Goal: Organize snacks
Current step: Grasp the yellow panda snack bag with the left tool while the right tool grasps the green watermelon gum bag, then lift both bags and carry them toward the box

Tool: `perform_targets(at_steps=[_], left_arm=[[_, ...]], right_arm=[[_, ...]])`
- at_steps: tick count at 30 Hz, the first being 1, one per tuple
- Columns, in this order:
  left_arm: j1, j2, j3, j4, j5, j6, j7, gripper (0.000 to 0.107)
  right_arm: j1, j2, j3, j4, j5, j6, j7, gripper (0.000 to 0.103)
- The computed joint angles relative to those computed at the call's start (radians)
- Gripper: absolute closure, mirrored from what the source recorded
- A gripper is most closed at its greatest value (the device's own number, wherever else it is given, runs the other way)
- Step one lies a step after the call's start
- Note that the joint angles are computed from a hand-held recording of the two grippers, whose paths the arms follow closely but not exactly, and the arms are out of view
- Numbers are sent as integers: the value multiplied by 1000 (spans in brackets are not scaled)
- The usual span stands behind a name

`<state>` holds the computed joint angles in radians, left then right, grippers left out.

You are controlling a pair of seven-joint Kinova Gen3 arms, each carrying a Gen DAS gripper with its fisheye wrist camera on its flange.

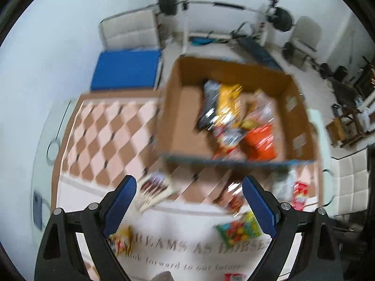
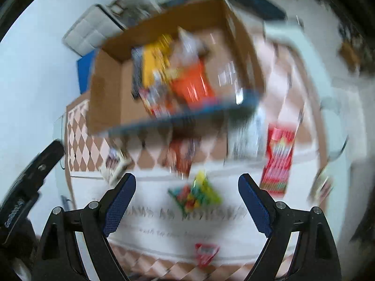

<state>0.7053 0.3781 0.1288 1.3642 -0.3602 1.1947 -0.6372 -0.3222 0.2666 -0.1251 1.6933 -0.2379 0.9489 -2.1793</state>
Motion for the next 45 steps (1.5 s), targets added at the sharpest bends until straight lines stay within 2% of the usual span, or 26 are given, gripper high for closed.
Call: perform_targets(at_steps=[4, 6, 8, 10, 12, 14, 16, 17, 18, 20, 22, 24, 27, 30, 34, 37, 38, 39, 41, 45], left_arm=[[-41, -22, 2, 154, 75, -37, 47, 15], [-71, -29, 6, 230, 120, -65, 58, 15], [-92, -35, 4, 298, 144, -90, 80, 15], [-107, -46, 2, 359, 157, -118, 101, 15], [-117, -57, -2, 409, 152, -136, 128, 15], [-143, -73, -3, 462, 170, -156, 138, 15], [-167, -91, -2, 505, 187, -170, 147, 15], [-181, -102, -3, 529, 198, -179, 150, 15], [-197, -112, -3, 549, 210, -189, 148, 15], [-230, -139, -3, 597, 240, -217, 149, 15], [-270, -162, -2, 647, 280, -255, 126, 15], [-303, -171, 1, 678, 313, -279, 94, 15], [-341, -161, 8, 702, 357, -308, 20, 15], [-351, -115, 13, 694, 370, -322, -42, 15], [-371, -38, 10, 673, 402, -343, -129, 15], [-387, -20, -5, 684, 426, -384, -162, 17], [-385, -21, -14, 692, 420, -401, -159, 34], [-380, -22, -27, 696, 426, -412, -168, 45], [-381, -17, -24, 689, 409, -407, -161, 51], [-354, -19, -22, 676, 387, -402, -143, 54]], right_arm=[[164, 96, -164, 144, -163, -136, -35, 12], [221, 143, -226, 209, -244, -217, -11, 12], [204, 181, -215, 233, -296, -263, -15, 12], [136, 207, -144, 230, -351, -275, 2, 12], [79, 241, -100, 208, -362, -277, -20, 12], [47, 271, -89, 181, -337, -278, -71, 15], [16, 305, -76, 128, -278, -241, -127, 26], [-27, 320, -43, 92, -238, -201, -161, 34], [-72, 333, -11, 56, -197, -160, -182, 38], [-135, 355, 24, -23, -116, -79, -188, 39], [-227, 385, 67, -110, -35, 3, -129, 40], [-288, 421, 71, -198, 47, 84, -67, 40], [-322, 474, 27, -314, 155, 203, -4, 40], [-324, 507, -20, -380, 218, 264, 5, 39], [-311, 528, -17, -403, 171, 266, -5, 36], [-300, 535, -15, -407, 142, 259, -23, 36], [-297, 527, -13, -398, 141, 254, -24, 36], [-299, 527, -12, -398, 140, 251, -30, 36], [-299, 525, -12, -391, 137, 239, -35, 37], [-284, 483, -14, -313, 143, 179, -22, 44]])
